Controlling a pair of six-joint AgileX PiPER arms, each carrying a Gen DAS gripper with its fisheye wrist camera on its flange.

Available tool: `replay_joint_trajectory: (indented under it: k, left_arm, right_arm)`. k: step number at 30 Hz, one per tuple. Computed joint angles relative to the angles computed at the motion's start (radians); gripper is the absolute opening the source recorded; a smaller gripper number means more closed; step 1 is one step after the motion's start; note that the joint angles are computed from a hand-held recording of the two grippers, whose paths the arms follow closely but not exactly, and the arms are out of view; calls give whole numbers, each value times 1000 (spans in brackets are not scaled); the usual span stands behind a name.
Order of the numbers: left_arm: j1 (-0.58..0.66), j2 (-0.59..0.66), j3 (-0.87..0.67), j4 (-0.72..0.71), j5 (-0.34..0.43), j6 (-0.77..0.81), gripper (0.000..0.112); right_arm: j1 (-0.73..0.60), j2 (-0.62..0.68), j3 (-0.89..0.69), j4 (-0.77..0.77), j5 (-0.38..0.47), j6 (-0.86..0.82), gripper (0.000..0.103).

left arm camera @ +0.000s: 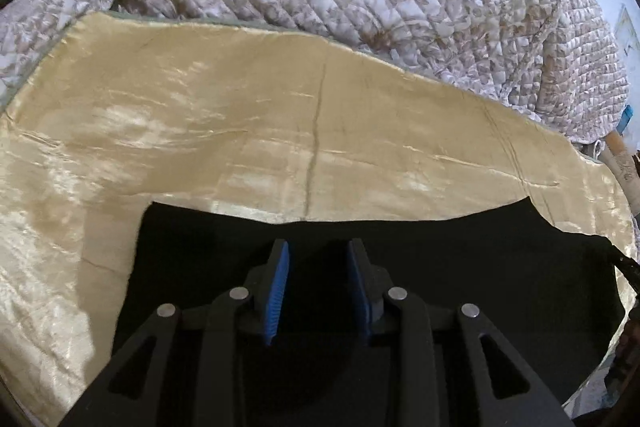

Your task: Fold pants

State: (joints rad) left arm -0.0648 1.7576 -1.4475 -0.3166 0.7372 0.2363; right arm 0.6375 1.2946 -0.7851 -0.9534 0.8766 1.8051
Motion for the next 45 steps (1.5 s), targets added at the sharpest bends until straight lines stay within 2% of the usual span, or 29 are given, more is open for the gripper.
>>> replay_joint_trajectory:
  k: [1, 3, 6, 9, 11, 13, 16, 21, 23, 24, 26, 27, 30, 33, 37, 42, 45]
  left_arm:
    - [-1, -10, 15, 4, -11, 9, 39]
    - [-2, 2, 14, 12, -9, 26, 43]
    - [-19, 4, 31, 45, -41, 12, 44]
    - [-21, -34, 58, 28, -32, 29, 44]
    - [-29, -86, 114, 14, -59, 61, 44]
    - [-51, -143, 185, 30, -107, 72, 45]
    - [-66, -197, 258, 8, -125, 99, 45]
    - [-76, -255, 378, -6, -162, 132, 49]
    - [-104, -276, 415, 58, -223, 103, 54]
    - [-108, -277, 416, 74, -228, 92, 55]
    - [-85, -267, 407, 13, -213, 120, 58]
    - [-77, -262, 403, -7, -209, 131, 59]
    - [-90, -262, 413, 25, -234, 114, 63]
    - [-100, -265, 421, 57, -250, 91, 65]
    - [-100, -265, 409, 75, -230, 68, 65]
    - [-99, -290, 414, 89, -211, 50, 65]
    - [-102, -317, 439, 115, -217, 28, 65]
  right_arm:
    - [-1, 4, -3, 18, -23, -25, 31]
    - [-25, 42, -30, 93, -70, -135, 60]
    - [38, 98, -94, 74, 27, -180, 61]
    - [88, 56, -71, 28, -31, -128, 61]
    - [160, 61, -78, -17, -14, -105, 61]
    - [204, 91, -100, -38, -27, -107, 61]
    - [253, 159, -139, -47, -81, -114, 61]
    - [375, 290, -204, -101, -69, -66, 61]
    - [378, 353, -242, -51, -107, -123, 61]
    - [385, 378, -258, -50, -87, -135, 63]
    - [404, 402, -276, -79, -44, -137, 65]
    - [396, 398, -272, -76, -55, -138, 66]
    - [373, 369, -228, -96, -121, -72, 71]
    - [381, 391, -252, -87, -102, -112, 73]
    - [381, 383, -259, -57, -93, -140, 74]
    - [417, 362, -223, -127, -42, -18, 74]
    - [437, 352, -201, -148, -45, 31, 74]
